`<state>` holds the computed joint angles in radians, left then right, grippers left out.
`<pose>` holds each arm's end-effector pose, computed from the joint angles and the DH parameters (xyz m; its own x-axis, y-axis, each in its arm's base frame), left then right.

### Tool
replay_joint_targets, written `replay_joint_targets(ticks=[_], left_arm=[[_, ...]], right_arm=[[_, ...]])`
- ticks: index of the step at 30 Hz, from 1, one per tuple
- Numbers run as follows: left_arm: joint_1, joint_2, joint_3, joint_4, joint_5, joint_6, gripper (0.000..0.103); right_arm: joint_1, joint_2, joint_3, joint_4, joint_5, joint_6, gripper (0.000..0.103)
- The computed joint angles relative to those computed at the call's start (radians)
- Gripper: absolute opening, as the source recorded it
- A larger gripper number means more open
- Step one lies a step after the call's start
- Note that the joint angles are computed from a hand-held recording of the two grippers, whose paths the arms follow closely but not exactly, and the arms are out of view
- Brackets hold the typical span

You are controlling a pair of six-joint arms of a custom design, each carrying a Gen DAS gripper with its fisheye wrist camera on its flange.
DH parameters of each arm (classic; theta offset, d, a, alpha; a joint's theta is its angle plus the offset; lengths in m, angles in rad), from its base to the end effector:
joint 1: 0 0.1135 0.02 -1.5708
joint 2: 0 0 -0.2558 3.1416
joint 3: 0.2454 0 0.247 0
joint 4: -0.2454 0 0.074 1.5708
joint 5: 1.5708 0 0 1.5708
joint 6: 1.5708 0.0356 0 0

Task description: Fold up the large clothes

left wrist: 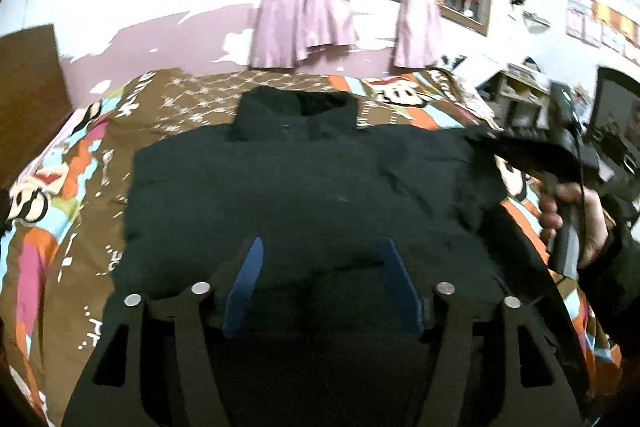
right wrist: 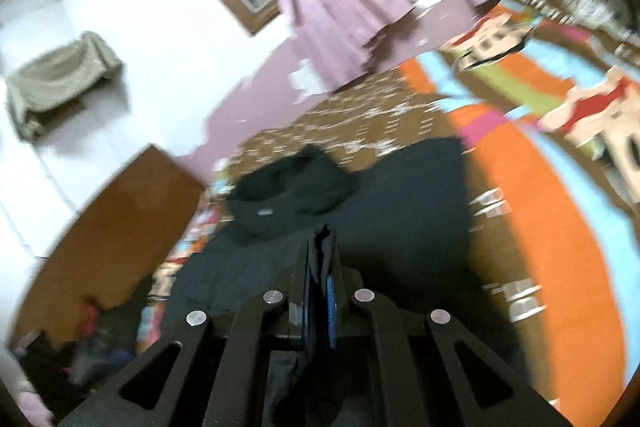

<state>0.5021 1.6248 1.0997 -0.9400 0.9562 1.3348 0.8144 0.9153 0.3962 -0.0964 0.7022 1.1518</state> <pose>0.2605 0.1098 0.2067 -0.4002 0.4199 -0.8146 0.8003 0.5932 -0.0874 0.1433 0.1184 0.1911 -0.3378 0.6582 -0.6728 0.2833 0.7528 0.5941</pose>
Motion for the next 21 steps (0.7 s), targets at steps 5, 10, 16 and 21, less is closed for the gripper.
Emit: replay_joint_targets(ticks=[5, 10, 16, 21], left_arm=[[-0.004, 0.112, 0.122, 0.09, -0.052, -0.192, 0.058], [-0.011, 0.226, 0.272, 0.056, -0.097, -0.284, 0.058], [-0.137, 0.273, 0.329, 0.037, -0.155, -0.318, 0.059], [-0.253, 0.289, 0.306, 0.082, -0.21, -0.344, 0.059]], right_arm=[[-0.025, 0.122, 0.053, -0.072, 0.007, 0.022, 0.01], [-0.046, 0.204, 0.157, -0.222, 0.026, 0.008, 0.069], [-0.021, 0.309, 0.297, -0.304, 0.079, -0.183, 0.083], [-0.019, 0.501, 0.406, -0.26, -0.022, -0.379, 0.083]])
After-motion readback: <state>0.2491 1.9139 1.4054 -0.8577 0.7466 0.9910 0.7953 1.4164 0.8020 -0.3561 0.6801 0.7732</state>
